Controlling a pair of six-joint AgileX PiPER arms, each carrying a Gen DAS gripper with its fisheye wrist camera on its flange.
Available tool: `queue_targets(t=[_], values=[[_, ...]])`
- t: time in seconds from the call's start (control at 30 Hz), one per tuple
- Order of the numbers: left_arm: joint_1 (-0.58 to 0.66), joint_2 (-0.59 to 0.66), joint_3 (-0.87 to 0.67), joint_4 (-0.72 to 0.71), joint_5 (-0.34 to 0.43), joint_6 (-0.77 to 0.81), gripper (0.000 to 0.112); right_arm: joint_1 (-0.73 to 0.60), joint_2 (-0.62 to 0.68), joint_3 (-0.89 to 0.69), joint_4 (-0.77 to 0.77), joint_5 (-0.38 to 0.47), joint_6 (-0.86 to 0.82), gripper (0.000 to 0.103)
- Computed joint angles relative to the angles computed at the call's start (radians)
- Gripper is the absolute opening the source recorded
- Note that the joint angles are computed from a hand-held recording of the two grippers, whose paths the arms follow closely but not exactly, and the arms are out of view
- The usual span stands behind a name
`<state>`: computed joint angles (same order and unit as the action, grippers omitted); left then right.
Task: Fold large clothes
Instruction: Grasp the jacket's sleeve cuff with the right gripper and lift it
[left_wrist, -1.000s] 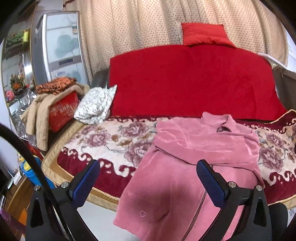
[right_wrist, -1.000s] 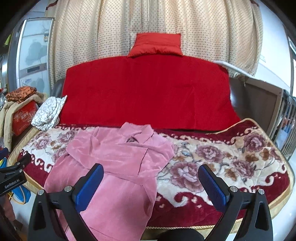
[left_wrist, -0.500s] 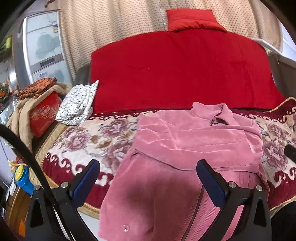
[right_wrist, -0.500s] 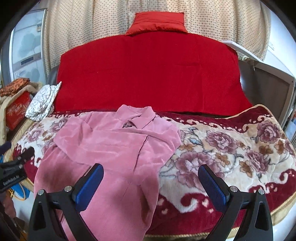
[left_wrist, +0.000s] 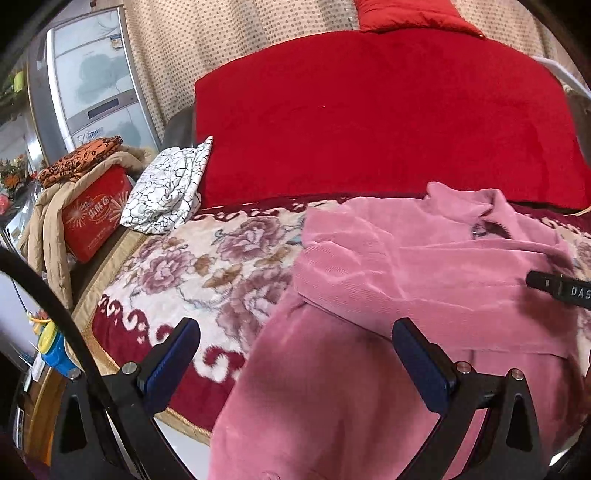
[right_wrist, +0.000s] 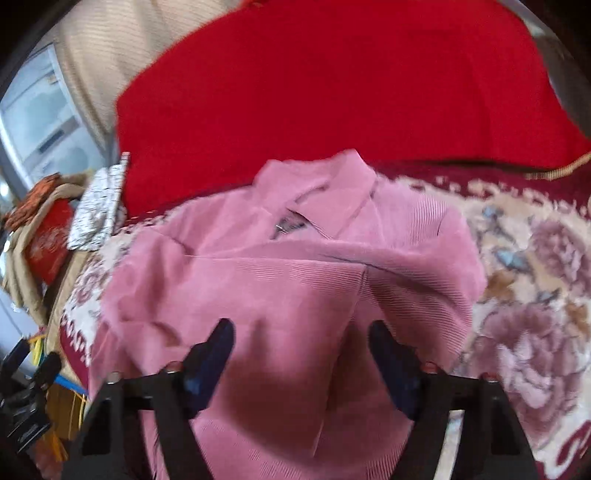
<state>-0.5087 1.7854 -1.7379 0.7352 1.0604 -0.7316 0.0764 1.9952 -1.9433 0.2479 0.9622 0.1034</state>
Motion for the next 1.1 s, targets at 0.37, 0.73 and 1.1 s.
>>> queue_targets(t=[0.37,0.73,1.1], values=[[0.138,0.271,-0.278,-0.144,0.087,0.176,0.103,0.037,-0.044,0.084,0.018,-0.117,-0.059,0.025],[0.178,0.22,-0.243,-0.258,0.014,0.212,0.103,-0.004,-0.087,0.157,0.198,-0.18,-0.237,0.016],[0.129,0.09,-0.096,-0.588,-0.254,0.538,0.103,-0.148,-0.058,0.182,0.719,-0.017,-0.548,0.016]])
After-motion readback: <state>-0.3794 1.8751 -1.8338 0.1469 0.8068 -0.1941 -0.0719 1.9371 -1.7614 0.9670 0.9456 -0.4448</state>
